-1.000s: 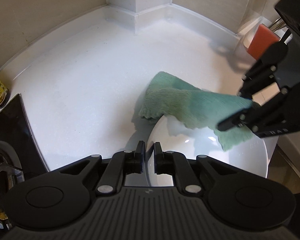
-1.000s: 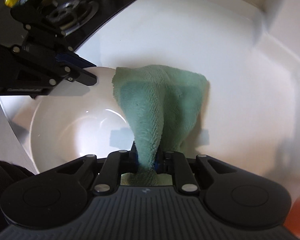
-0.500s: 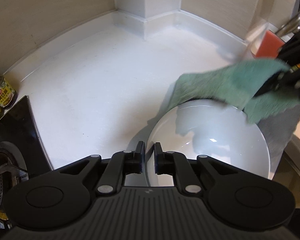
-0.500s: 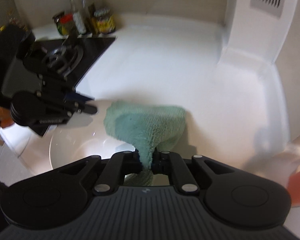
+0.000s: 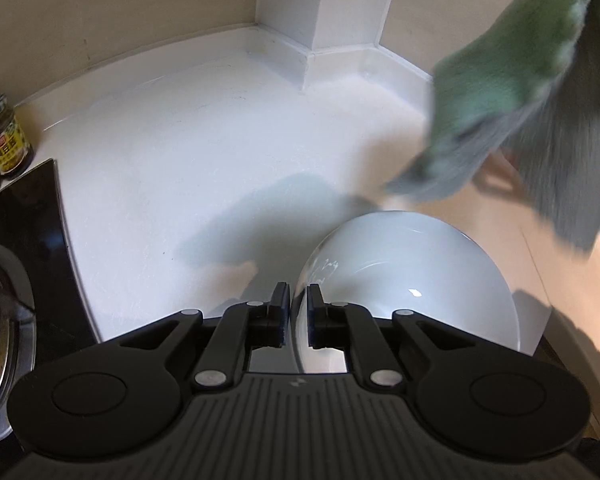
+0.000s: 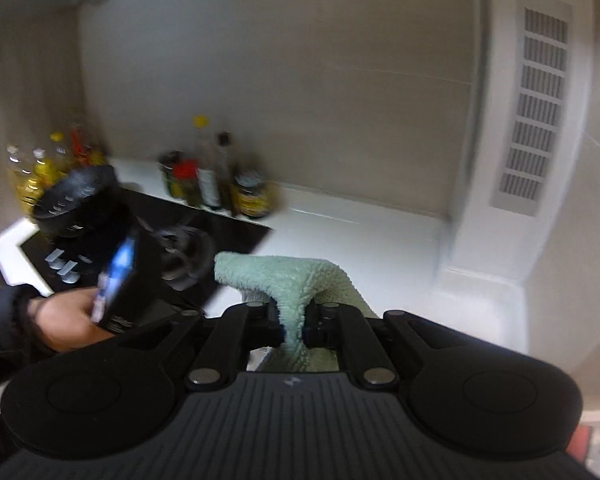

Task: Clean bowl
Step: 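Lift the cloth out of the bowl with the right gripper and reposition it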

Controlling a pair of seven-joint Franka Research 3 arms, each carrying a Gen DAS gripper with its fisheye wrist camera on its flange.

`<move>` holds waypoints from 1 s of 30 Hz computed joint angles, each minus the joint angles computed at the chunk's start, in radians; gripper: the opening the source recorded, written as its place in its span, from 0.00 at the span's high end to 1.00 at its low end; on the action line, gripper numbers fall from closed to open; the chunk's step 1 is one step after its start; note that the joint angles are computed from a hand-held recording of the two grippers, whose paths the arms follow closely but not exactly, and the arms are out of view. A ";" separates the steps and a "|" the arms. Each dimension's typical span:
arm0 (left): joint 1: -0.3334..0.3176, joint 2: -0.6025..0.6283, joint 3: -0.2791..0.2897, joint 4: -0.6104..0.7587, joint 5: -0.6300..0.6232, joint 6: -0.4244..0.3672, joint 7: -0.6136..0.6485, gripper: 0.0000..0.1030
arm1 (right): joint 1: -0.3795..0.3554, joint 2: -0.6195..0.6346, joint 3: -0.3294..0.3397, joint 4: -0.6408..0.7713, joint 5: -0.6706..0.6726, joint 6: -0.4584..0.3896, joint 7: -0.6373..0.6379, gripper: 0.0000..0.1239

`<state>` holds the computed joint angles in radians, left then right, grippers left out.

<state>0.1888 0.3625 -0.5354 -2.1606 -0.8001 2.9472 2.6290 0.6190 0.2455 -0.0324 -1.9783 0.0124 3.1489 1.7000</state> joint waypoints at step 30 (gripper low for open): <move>0.005 0.002 0.002 -0.019 -0.072 0.000 0.050 0.90 | -0.096 0.206 0.153 0.268 0.118 -0.555 -0.233 0.87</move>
<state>0.1942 0.3644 -0.5335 -2.1799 -0.8724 2.9471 2.6793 0.5230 0.4519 0.1202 -1.7102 0.1305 2.5941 1.4667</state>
